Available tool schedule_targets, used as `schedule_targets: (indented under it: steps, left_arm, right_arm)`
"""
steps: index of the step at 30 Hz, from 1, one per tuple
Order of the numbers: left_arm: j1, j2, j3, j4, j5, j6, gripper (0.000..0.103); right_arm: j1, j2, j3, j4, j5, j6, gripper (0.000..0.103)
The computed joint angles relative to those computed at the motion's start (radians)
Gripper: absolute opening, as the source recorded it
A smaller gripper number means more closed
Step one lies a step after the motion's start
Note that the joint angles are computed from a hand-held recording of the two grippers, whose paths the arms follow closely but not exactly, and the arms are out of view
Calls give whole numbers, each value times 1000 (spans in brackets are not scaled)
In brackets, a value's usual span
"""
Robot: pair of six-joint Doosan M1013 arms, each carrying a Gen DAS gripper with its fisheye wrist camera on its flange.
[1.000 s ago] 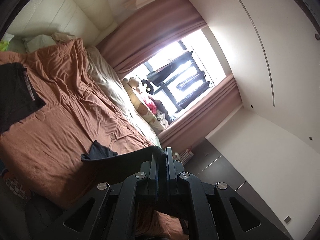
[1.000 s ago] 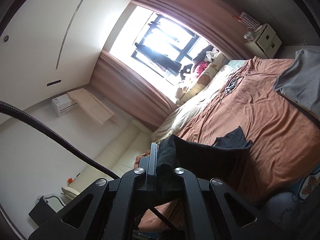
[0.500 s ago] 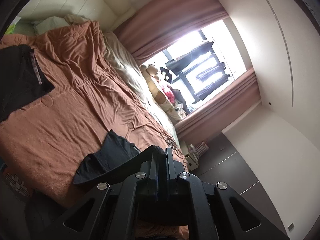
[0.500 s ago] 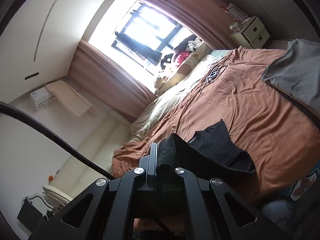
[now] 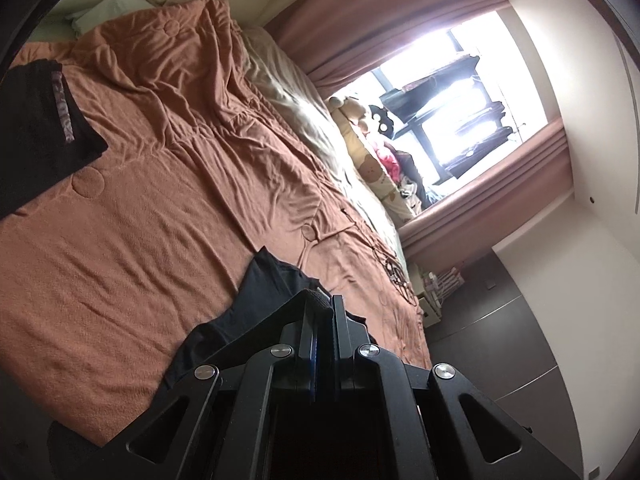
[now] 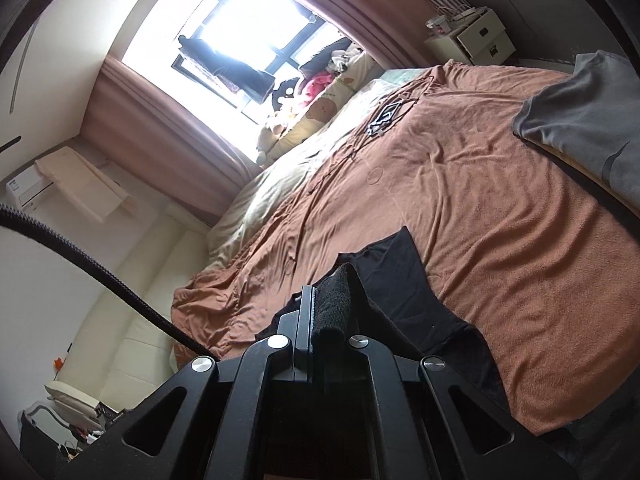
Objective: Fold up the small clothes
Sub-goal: 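Lay the lifted hem over the collar half and open both tools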
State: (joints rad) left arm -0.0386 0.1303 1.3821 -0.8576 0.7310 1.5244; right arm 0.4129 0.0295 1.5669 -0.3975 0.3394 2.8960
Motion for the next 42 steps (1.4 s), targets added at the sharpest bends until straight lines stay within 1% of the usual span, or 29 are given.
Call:
schedule_targets:
  steps: [6, 14, 18, 21, 25, 31, 32, 33, 35, 36, 37, 38, 39, 40, 41, 42]
  left_arm:
    - [-16, 89, -81, 95, 28, -93, 5]
    - [-44, 203, -199, 222, 80, -200, 5]
    - [-53, 244, -240, 268, 109, -235, 5]
    - [-55, 272, -265, 269, 128, -243, 5]
    - [-58, 307, -304, 286, 160, -265, 5]
    - [-66, 345, -351, 322, 182, -289, 5]
    - [-67, 351, -357, 328, 189, -288, 5]
    - [-70, 360, -371, 341, 208, -291, 5]
    - [-76, 383, -411, 393, 273, -318, 5]
    - [-76, 390, -425, 394, 302, -312, 6]
    - [-76, 392, -430, 390, 313, -301, 7]
    - [-78, 390, -433, 397, 323, -287, 18]
    - [-81, 385, -433, 412, 328, -272, 37]
    - [-85, 379, -433, 428, 331, -265, 48]
    - [-88, 370, -428, 449, 328, -254, 66]
    - [-89, 360, -420, 458, 323, -239, 72]
  right_arm:
    - [-37, 71, -82, 155, 59, -139, 0]
    - [-72, 159, -179, 278, 159, -244, 0]
    - [-78, 197, -219, 306, 204, -273, 0]
    - [-80, 223, -251, 297, 246, -268, 0]
    - [-84, 253, -283, 320, 277, -277, 0]
    - [-91, 287, -332, 303, 326, -275, 0]
    - [-89, 296, -350, 297, 355, -277, 0]
    - [-90, 310, -372, 309, 390, -294, 0]
    - [-89, 327, -401, 333, 429, -327, 0]
    - [-85, 331, -412, 334, 448, -339, 0]
    - [-81, 331, -421, 326, 462, -349, 2]
    - [-74, 329, -426, 305, 477, -353, 12]
    - [-70, 325, -430, 283, 488, -353, 23]
    - [-66, 318, -427, 262, 489, -352, 58]
    - [-63, 310, -421, 245, 488, -348, 80]
    - [-60, 299, -409, 227, 475, -342, 80]
